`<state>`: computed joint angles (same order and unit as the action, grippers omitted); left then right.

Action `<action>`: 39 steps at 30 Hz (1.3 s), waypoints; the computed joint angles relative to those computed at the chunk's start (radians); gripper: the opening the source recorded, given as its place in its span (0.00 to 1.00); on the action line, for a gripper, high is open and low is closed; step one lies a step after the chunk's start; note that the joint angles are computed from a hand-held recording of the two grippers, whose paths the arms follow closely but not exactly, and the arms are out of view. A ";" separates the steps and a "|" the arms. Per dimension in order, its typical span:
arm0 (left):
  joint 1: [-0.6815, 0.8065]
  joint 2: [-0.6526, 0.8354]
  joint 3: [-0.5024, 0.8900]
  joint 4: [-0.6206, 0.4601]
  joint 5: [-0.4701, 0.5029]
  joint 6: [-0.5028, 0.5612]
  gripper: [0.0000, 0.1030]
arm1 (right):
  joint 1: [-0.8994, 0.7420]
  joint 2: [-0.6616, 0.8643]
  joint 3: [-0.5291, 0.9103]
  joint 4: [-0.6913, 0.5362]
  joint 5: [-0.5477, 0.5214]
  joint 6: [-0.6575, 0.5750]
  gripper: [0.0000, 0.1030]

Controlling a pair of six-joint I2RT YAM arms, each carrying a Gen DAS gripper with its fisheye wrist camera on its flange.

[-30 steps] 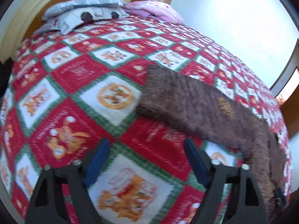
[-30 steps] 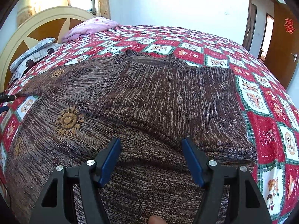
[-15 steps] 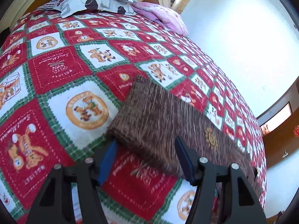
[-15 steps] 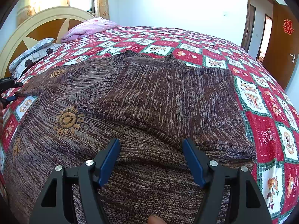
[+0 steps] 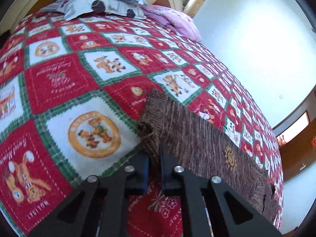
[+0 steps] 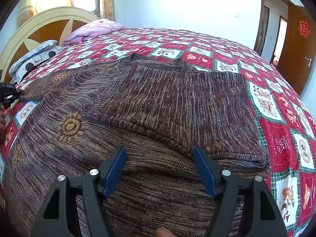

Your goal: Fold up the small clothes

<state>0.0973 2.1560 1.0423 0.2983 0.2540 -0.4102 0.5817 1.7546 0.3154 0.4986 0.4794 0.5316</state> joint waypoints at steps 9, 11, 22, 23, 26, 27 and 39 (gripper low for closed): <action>-0.094 -0.122 -0.005 -0.030 -0.024 0.030 0.09 | -0.014 -0.004 -0.008 0.014 -0.006 -0.006 0.70; -0.123 -0.146 0.008 -0.049 -0.019 0.029 0.09 | -0.016 -0.006 -0.011 0.019 -0.008 -0.005 0.70; -0.367 -0.271 0.033 -0.099 -0.014 0.004 0.09 | -0.022 -0.007 -0.018 0.034 -0.016 -0.003 0.70; -0.393 -0.273 0.036 -0.098 -0.022 0.002 0.09 | -0.021 -0.008 -0.019 0.034 -0.016 -0.002 0.70; -0.469 -0.270 0.043 -0.088 -0.044 0.000 0.09 | -0.023 -0.007 -0.018 0.033 -0.017 -0.004 0.70; -0.500 -0.262 0.045 -0.081 -0.047 -0.001 0.09 | -0.022 -0.007 -0.018 0.033 -0.016 -0.004 0.71; -0.758 -0.035 0.113 -0.042 -0.172 0.022 0.09 | -0.022 -0.007 -0.017 0.033 -0.016 -0.002 0.71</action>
